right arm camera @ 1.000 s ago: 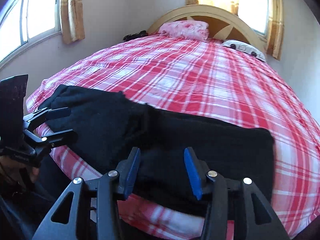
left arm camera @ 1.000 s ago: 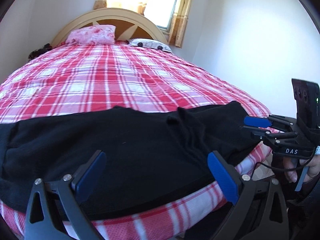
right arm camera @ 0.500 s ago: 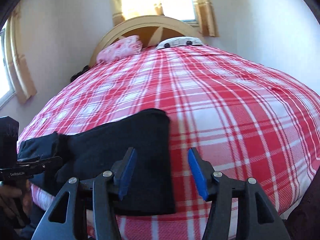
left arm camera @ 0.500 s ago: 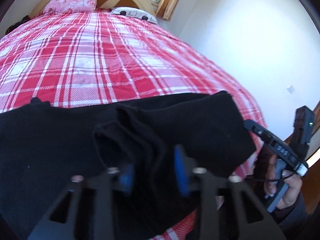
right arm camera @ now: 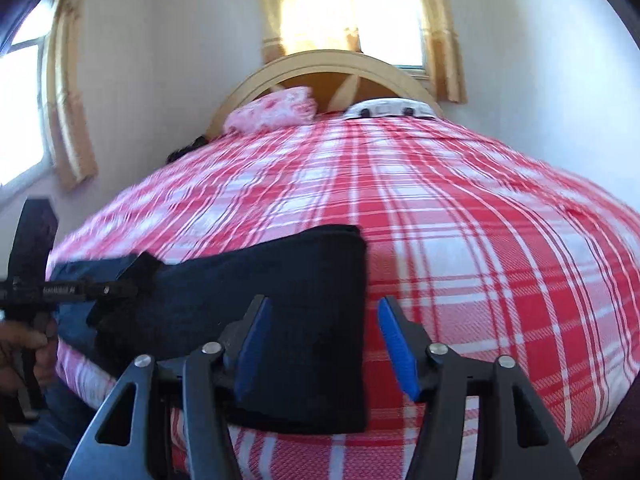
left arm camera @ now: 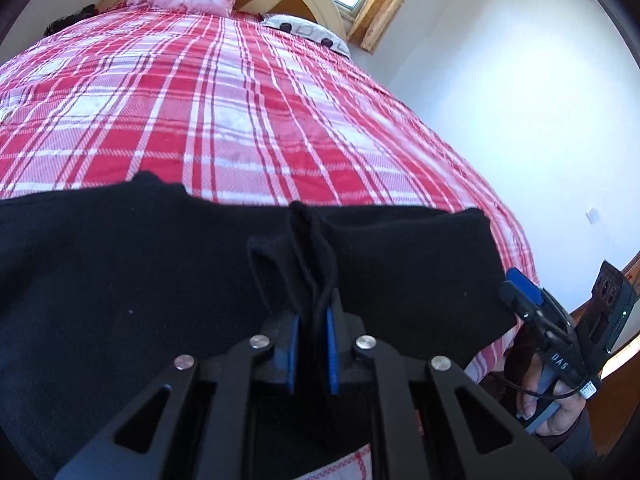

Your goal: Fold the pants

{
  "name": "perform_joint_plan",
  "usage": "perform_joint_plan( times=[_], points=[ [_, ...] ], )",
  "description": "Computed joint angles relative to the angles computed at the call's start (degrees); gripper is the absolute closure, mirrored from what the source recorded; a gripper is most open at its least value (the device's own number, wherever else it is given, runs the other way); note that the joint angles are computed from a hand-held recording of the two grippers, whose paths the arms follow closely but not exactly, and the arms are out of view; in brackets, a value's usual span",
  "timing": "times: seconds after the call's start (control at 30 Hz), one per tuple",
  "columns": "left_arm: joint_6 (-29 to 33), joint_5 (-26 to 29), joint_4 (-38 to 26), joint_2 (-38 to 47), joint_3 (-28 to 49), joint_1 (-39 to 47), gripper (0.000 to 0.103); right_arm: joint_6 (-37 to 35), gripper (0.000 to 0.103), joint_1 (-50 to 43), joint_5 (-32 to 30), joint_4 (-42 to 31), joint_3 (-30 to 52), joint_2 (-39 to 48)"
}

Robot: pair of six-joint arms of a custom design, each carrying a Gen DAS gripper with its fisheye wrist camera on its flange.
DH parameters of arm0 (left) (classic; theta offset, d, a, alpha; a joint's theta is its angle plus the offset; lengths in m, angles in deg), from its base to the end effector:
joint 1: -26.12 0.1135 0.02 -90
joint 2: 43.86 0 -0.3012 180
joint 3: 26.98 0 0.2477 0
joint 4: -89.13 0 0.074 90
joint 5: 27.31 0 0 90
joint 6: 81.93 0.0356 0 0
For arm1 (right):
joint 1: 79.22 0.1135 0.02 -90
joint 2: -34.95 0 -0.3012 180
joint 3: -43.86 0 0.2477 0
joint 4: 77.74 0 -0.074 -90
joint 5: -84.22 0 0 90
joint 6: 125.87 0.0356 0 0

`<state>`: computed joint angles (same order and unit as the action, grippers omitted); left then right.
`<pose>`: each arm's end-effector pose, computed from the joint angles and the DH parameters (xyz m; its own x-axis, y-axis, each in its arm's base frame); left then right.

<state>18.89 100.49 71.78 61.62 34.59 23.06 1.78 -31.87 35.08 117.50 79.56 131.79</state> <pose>0.3263 -0.0393 0.1424 -0.7968 0.1911 -0.5732 0.4948 0.7508 -0.4376 0.1836 0.1649 0.1231 -0.5366 0.0993 -0.8380 0.1010 0.9935 0.0531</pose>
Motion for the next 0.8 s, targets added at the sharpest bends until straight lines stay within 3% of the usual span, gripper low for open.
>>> perform_joint_plan(
  times=[0.13, 0.2, 0.27, 0.33, 0.47, 0.7, 0.8],
  points=[
    [0.32, -2.92, 0.28, -2.68, -1.97, -0.31, 0.083, 1.16, 0.041, -0.6, -0.77, -11.32, 6.89, 6.74],
    [0.83, -4.08, 1.48, -4.22, -3.47, -0.56, 0.07, 0.71, 0.034, -1.66, -2.24, -5.14, 3.7, 6.55],
    [0.19, -6.1, 4.62, -7.19, -6.67, -1.03, 0.033, 0.68, 0.034, -3.0, -3.52, -3.48, 2.15, 5.34],
    [0.64, -6.78, 8.34, -9.3, -9.67, -1.86, 0.022, 2.51, 0.034, -2.82, -0.62, -3.51, 1.28, 4.71],
    [3.45, -12.73, 9.92, -8.24, -10.59, -5.42, 0.021, 3.19, 0.027, -4.98, -1.37, -4.76, 0.85, 4.22],
    [3.05, -12.23, 10.45, -8.45, -10.99, -4.08, 0.021, 4.57, 0.027, -3.79, 1.31, -5.76, 0.44, 2.6],
    [3.03, -11.31, 10.3, -8.65, -11.26, -3.16, 0.021, 6.51, 0.027, 0.58, 8.11, -8.04, 0.97, 1.03]
  ],
)
